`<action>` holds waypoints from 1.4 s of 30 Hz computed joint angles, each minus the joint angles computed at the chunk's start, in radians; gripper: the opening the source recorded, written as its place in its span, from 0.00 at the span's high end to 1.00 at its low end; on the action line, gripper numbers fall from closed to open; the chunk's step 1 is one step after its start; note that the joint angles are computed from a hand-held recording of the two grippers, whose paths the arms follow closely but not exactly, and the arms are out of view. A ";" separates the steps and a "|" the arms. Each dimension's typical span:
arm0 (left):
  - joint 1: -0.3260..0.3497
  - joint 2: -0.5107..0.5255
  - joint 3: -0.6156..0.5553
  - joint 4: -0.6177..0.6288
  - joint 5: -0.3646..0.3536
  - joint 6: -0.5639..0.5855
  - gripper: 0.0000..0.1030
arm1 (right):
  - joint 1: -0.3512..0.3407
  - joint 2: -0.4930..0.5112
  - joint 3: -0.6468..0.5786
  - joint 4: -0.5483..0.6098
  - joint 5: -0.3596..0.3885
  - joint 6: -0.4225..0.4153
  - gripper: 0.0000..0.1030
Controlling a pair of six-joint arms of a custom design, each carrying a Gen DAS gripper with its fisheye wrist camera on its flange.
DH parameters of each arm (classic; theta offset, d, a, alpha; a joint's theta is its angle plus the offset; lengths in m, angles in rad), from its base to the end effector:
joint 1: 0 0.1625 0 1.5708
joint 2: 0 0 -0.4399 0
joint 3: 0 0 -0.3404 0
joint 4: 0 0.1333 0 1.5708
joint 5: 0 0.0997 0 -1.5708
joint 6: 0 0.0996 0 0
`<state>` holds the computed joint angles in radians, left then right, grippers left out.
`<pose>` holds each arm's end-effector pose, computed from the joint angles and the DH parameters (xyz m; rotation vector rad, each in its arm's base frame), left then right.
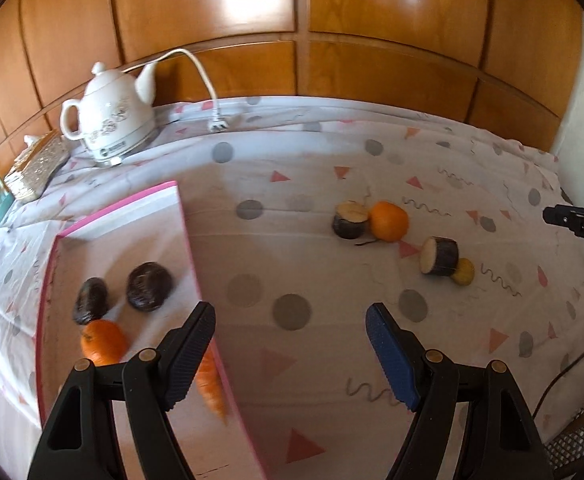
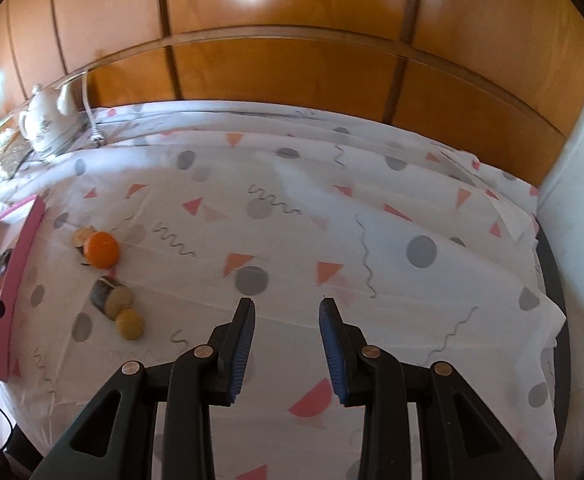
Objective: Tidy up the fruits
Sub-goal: 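Move the left tool toward the beige cut round slice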
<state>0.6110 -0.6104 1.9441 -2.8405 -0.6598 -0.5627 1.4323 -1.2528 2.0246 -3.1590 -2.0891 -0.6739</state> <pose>-0.3174 -0.4811 0.0165 0.4972 2.2852 -0.7360 0.0124 -0.5195 0.3563 0.3508 -2.2667 0.6666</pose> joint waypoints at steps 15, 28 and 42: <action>0.043 0.085 -0.140 0.038 -0.070 0.068 0.24 | -0.031 0.008 -0.049 -0.030 -0.108 0.120 0.67; 0.121 0.155 -0.320 0.132 -0.100 0.147 0.37 | -0.076 -0.026 -0.088 0.032 -0.107 0.273 0.67; 0.205 0.239 -0.502 0.156 -0.175 0.248 0.45 | -0.089 -0.037 -0.099 0.060 -0.092 0.316 0.67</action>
<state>0.8157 -0.3717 1.4422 -2.6844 -0.8350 -0.3152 1.3434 -1.2896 1.9254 -3.0986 -2.1815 -0.3578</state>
